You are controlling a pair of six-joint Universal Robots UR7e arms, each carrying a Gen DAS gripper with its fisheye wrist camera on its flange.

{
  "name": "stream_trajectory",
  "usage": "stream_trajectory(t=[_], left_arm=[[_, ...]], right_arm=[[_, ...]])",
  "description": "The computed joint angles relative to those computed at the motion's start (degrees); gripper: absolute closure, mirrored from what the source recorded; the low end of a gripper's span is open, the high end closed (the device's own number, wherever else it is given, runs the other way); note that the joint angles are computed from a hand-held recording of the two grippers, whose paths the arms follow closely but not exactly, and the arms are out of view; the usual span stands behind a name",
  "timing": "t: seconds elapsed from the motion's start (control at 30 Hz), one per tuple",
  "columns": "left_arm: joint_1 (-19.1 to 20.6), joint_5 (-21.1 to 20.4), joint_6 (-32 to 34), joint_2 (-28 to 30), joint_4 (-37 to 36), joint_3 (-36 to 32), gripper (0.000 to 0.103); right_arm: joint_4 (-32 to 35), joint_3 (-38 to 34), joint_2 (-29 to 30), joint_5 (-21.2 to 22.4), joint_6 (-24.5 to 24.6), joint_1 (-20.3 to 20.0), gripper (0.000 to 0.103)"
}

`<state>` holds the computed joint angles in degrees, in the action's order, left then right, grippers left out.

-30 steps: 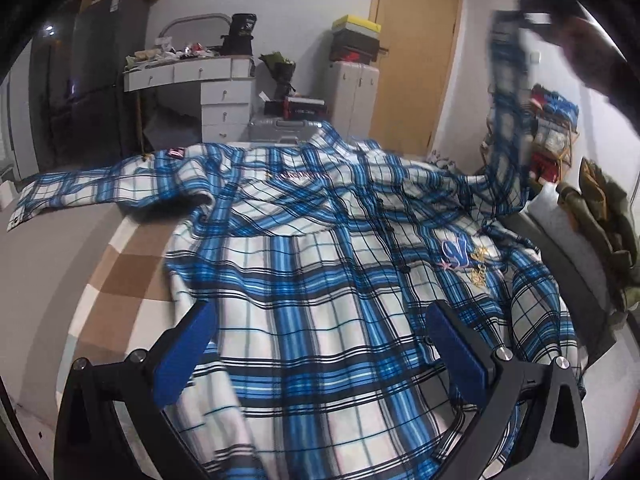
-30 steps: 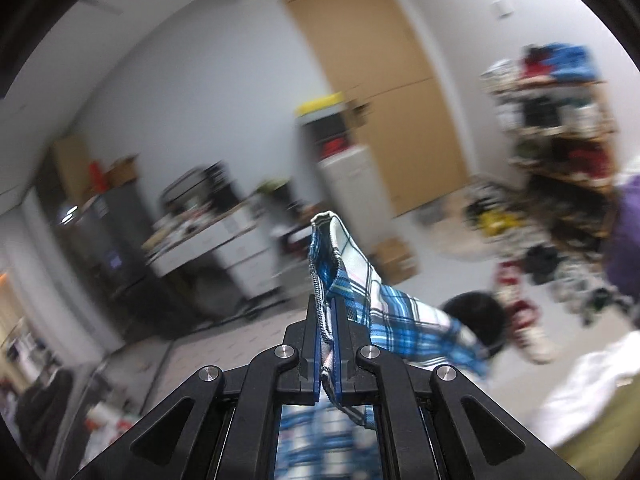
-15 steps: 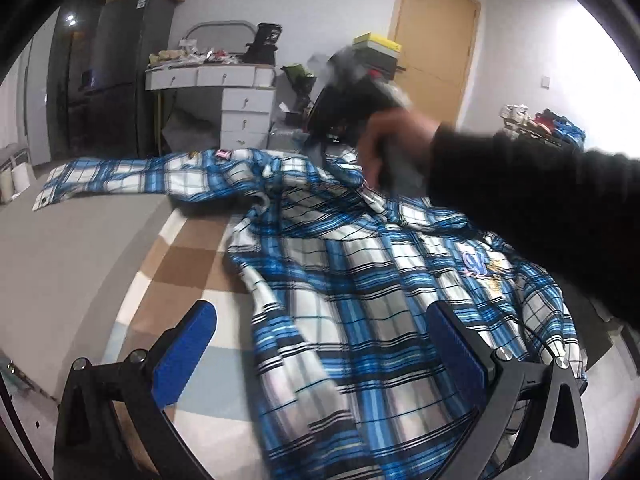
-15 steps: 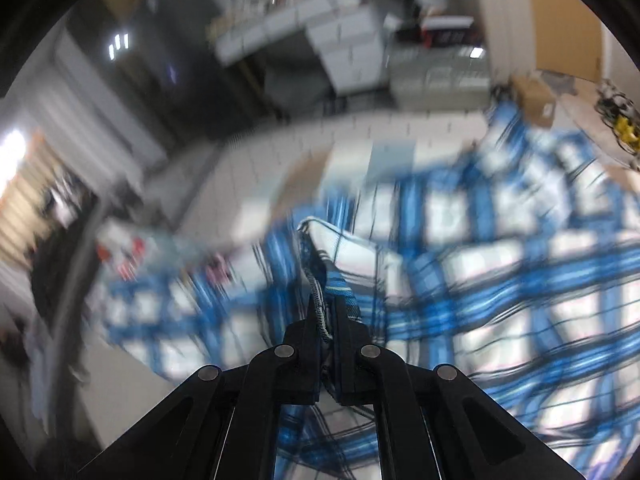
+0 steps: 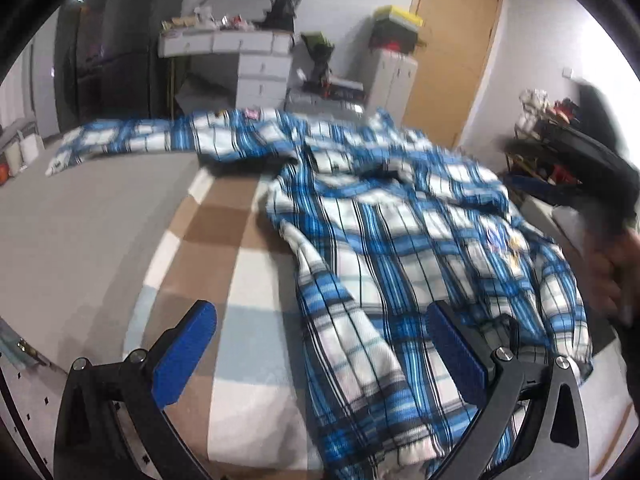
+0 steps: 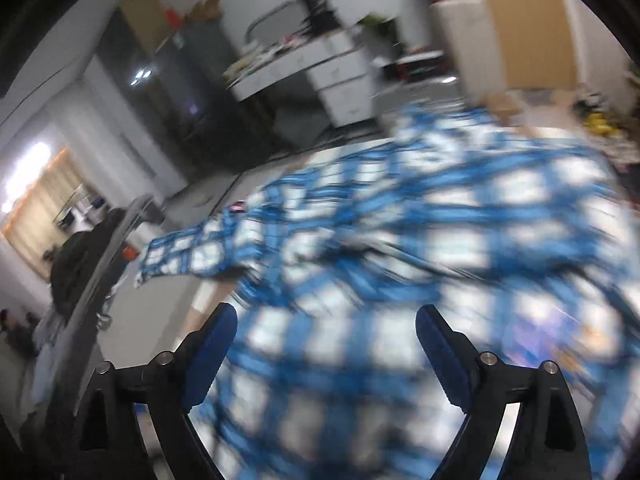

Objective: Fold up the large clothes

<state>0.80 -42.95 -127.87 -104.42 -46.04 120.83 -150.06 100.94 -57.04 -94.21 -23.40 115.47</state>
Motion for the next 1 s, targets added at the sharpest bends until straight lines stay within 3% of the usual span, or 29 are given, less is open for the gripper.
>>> stream_trajectory(t=[0.1,0.2,0.27,0.43,0.53,0.57,0.6,0.63,0.67,0.7,0.77,0.9,1.0], left_arm=[[0.40,-1.58,1.56,-0.79,-3.05,0.48,0.001],[1.80,-3.99,3.03,0.52,-4.22,-0.38,0.001],[3.53,-5.98,5.16,0.76,-6.10,-0.73,0.001],[4.35,-8.00,5.12,0.40,-7.72,-0.43,0.001],[4.16,-7.60,6.67,1.12,-8.67,-0.23,0.001],[4.72,-7.80,7.88,1.61,-9.21,-0.33,0.001],[5.17,-7.75,8.81,1.84,-9.70,-0.40,0.001],[5.56,-7.66,10.13,1.96,-10.58,-0.25,0.002],[6.02,-7.69,11.58,2.19,-11.51,0.06,0.007],[6.48,-8.07,12.79,2.42,-12.21,0.10,0.012],[7.64,-9.33,15.18,2.08,-14.22,0.63,0.045],[8.54,-10.33,16.37,1.11,-16.06,1.53,0.065],[8.44,-10.76,15.86,1.38,-14.72,1.21,0.077]], right_arm=[[-6.47,7.42,-7.42,-9.83,-2.50,-1.40,0.011],[-8.46,11.67,-11.12,-16.86,-3.16,-3.93,0.011],[-9.00,13.98,-13.06,-17.36,-1.65,-6.29,0.011],[-4.69,15.20,-14.13,-12.47,1.30,-10.64,0.014],[-4.41,14.84,-12.58,-13.98,0.92,-9.72,0.033],[-4.41,14.45,-11.63,-13.86,-0.03,-9.62,0.051],[-4.64,14.81,-11.21,-14.62,-0.82,-9.44,0.076],[-4.51,15.57,-11.53,-15.60,-1.71,-9.45,0.088],[-4.13,15.90,-11.74,-16.62,-2.23,-9.21,0.099],[-4.56,16.70,-12.66,-16.65,-2.74,-9.25,0.100],[-5.82,17.98,-15.42,-15.90,-3.93,-9.52,0.100],[-4.97,18.13,-21.59,-14.71,-3.59,-10.35,0.100],[-8.72,19.98,-24.08,-21.73,-8.48,-9.53,0.100]])
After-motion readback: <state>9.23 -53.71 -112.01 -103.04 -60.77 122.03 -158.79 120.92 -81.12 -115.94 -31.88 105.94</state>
